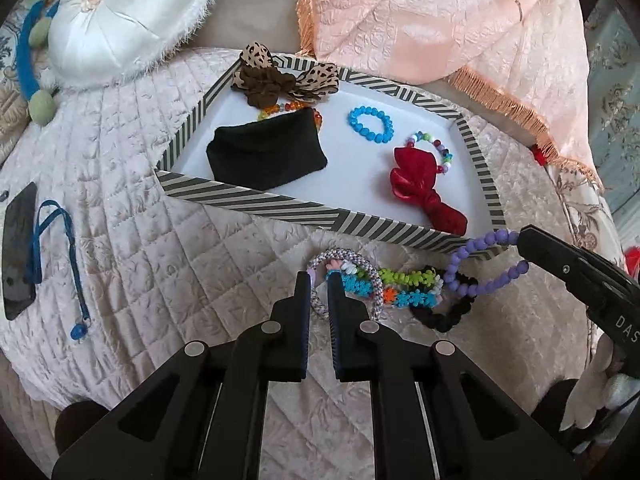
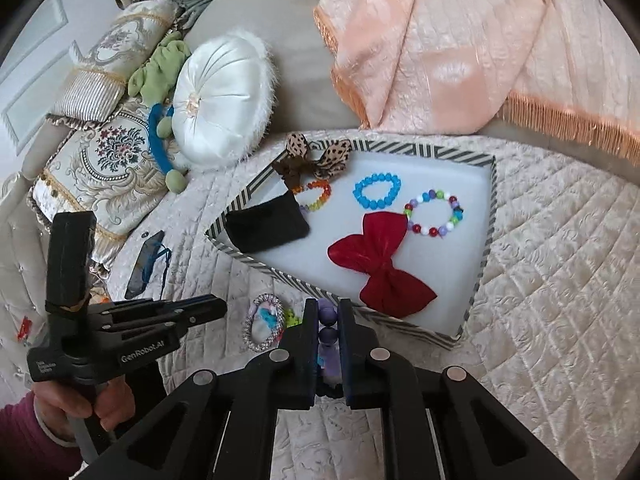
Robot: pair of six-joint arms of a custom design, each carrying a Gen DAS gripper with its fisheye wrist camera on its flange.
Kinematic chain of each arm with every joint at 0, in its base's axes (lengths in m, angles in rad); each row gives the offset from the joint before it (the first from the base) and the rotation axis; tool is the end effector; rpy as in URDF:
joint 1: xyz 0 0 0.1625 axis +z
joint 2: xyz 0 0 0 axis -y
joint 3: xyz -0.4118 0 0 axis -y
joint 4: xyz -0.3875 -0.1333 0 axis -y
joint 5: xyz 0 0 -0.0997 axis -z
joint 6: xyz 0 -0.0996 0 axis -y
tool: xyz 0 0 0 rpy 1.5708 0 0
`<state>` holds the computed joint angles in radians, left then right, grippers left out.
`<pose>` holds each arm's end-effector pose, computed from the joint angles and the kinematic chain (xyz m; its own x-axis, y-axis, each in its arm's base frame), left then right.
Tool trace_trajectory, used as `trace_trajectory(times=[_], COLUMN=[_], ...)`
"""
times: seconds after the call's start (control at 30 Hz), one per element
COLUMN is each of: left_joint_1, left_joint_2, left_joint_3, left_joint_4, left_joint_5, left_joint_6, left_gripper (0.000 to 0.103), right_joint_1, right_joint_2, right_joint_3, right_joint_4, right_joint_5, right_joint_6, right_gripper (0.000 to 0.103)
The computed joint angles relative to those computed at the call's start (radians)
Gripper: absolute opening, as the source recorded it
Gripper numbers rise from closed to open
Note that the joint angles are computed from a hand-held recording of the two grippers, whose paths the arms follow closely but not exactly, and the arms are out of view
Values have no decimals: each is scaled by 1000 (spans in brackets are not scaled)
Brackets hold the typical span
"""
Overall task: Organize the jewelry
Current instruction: 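Close the left gripper on the silver glitter bracelet while the right grasps the purple bead bracelet, then carry the silver and purple bracelets into the tray and open both grippers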
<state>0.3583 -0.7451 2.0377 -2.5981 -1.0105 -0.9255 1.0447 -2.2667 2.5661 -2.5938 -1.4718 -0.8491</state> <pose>-0.3872 -0.3438 -0.0384 -0.8222 0.2361 -0.5179 0.4105 0.8764 -0.2520 0.0000 -0.2851 0.3560 -0.8727 -0.1938 0.4481 -0.4220 0.7608 -0.4930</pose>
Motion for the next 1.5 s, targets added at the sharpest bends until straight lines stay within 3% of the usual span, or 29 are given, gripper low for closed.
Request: trace_trajectory(times=[0.17,0.27,0.4,0.47,0.5,0.53,0.63,1.03,1.5], left_joint_1=[24,37,54,51,47,43,48,12,36], left_joint_2=[13,34,62,80,86,89,81,-19,73], left_joint_3=[-2,-4,-14,-22,-29,-35,-27,-17,-183], left_joint_4=[5,-2,-26,-23,-8,12,-2,1,111], left_joint_5=[-49,-66,-85,-69,-58,-43,-51,7,100], left_joint_6=[-36,-67,-100,-99,-100,-97,-77,-25,58], left_gripper=[9,37,41,40,30,13,7,6,6], right_joint_1=[-19,-29,-21,-16,-14,-13,-11,53,148], right_joint_2=[-44,-75,-95,-101,-103,-105,-113,-93,84], right_joint_3=[3,3,3,1,0,-2,-6,-45,-125], right_joint_4=[31,62,77,82,85,87,93,61,-63], right_joint_5=[26,43,44,45,48,52,62,44,-38], right_joint_6=[-6,-13,-19,-21,-21,-22,-21,12,75], right_gripper=[9,9,9,9,9,9,9,8,9])
